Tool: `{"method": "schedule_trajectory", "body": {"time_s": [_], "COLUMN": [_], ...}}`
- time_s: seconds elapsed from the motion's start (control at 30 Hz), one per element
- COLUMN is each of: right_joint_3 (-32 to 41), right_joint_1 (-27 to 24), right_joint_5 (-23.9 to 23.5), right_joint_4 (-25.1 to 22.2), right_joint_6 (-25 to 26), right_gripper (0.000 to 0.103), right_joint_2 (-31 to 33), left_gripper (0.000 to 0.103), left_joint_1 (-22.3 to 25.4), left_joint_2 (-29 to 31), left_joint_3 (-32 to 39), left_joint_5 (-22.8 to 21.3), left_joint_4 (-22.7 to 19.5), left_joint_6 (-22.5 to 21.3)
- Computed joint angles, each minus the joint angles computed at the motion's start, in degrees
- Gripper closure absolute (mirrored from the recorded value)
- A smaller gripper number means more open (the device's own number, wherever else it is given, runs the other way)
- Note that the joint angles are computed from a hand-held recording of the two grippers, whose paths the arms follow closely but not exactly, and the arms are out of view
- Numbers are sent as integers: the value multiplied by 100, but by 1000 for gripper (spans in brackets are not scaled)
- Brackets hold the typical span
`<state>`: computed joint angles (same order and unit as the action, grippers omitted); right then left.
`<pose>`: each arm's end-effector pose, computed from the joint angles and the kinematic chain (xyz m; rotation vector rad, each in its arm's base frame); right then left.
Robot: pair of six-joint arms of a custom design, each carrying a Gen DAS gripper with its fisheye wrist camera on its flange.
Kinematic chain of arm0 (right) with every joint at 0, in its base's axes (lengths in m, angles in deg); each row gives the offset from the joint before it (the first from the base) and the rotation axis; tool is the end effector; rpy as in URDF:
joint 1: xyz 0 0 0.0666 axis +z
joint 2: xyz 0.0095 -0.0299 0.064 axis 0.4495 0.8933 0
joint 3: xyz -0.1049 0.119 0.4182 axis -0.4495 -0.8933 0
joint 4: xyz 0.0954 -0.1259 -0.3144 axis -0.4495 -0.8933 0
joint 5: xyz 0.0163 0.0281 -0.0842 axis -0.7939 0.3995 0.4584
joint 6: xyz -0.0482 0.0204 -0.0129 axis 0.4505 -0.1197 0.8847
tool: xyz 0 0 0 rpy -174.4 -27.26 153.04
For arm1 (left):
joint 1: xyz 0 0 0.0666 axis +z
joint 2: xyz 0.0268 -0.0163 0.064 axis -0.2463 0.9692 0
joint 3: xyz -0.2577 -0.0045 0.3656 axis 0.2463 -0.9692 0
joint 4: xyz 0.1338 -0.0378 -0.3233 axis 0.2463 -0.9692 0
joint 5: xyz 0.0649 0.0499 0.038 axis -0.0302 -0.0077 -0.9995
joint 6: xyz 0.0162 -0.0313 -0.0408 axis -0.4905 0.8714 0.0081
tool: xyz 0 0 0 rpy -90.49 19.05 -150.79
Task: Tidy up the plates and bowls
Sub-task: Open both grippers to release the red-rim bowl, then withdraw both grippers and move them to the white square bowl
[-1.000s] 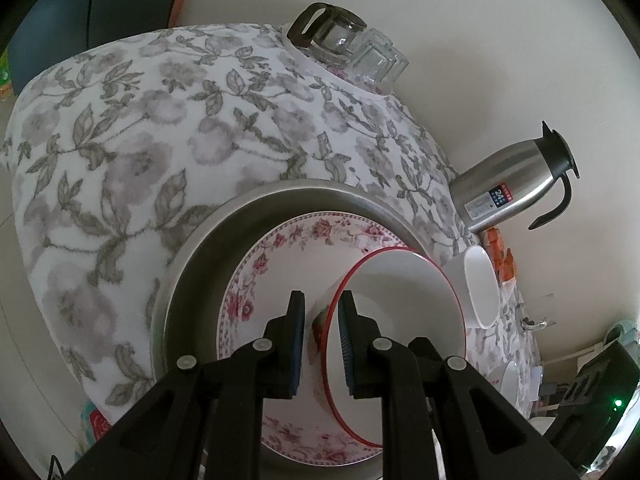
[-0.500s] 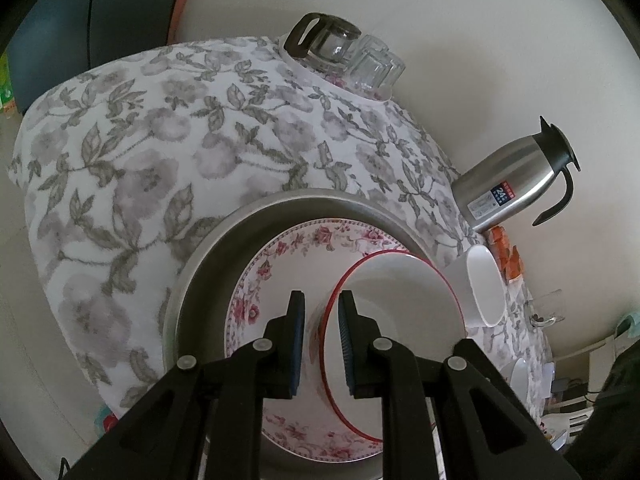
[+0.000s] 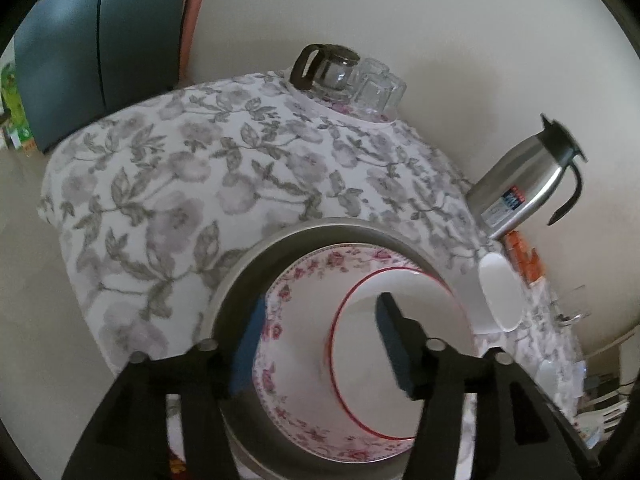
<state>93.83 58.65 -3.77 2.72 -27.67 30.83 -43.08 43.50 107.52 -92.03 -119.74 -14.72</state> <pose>0.4440 0.2750 0.4629 -0.0757 2.5148 0.4048 0.4366 -0.2288 0.4439 -0.6675 2.4301 -0.2041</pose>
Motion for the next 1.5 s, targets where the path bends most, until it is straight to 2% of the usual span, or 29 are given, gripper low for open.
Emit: {"method": "schedule_trajectory", "body": {"time_s": [0.07, 0.17, 0.23, 0.4, 0.47, 0.63, 0.97, 1.07, 1.17, 1.23, 1.33, 1.43, 1.5], "right_joint_3": [3, -3, -19, -66, -95, -125, -362, -509, -758, -775, -835, -1003, -1068], "right_joint_1": [-1, -35, -53, -97, -100, -88, -151, -200, -253, -297, -471, -725, -883], "right_joint_5": [72, 107, 150, 159, 182, 300, 602, 689, 802, 911, 788, 503, 515], "right_joint_4": [-28, -97, -132, -115, -64, -14, 233, 469, 926, 913, 905, 1029, 1017], "right_joint_6": [-23, -75, -118, -140, -117, -79, 51, 73, 237, 352, 297, 101, 41], "right_gripper": [38, 33, 29, 22, 14, 1, 0, 0, 0, 0, 0, 0, 0], "right_joint_2": [9, 34, 47, 38, 12, -28, -254, -405, -631, -715, -844, -1011, -1089], "left_gripper": [39, 35, 24, 19, 18, 16, 15, 15, 15, 15, 14, 14, 14], "left_joint_1": [6, 28, 33, -16, -55, -93, -175, -256, -354, -441, -572, -763, -873], "left_joint_2": [49, 61, 74, 128, 162, 140, 94, 70, 49, 67, 116, 124, 162], "left_joint_3": [72, 70, 70, 165, 242, 264, 240, 255, 297, 391, 570, 658, 788], "left_joint_5": [-82, -165, -253, -539, -757, -914, -981, -1169, -1371, -1534, -1652, -1791, -1894], "left_joint_4": [-244, -450, -566, -762, -907, -858, -639, -565, -465, -490, -512, -155, -21], "left_joint_6": [72, 236, 327, 363, 351, 288, 220, 217, 154, 148, 115, -56, -210]}}
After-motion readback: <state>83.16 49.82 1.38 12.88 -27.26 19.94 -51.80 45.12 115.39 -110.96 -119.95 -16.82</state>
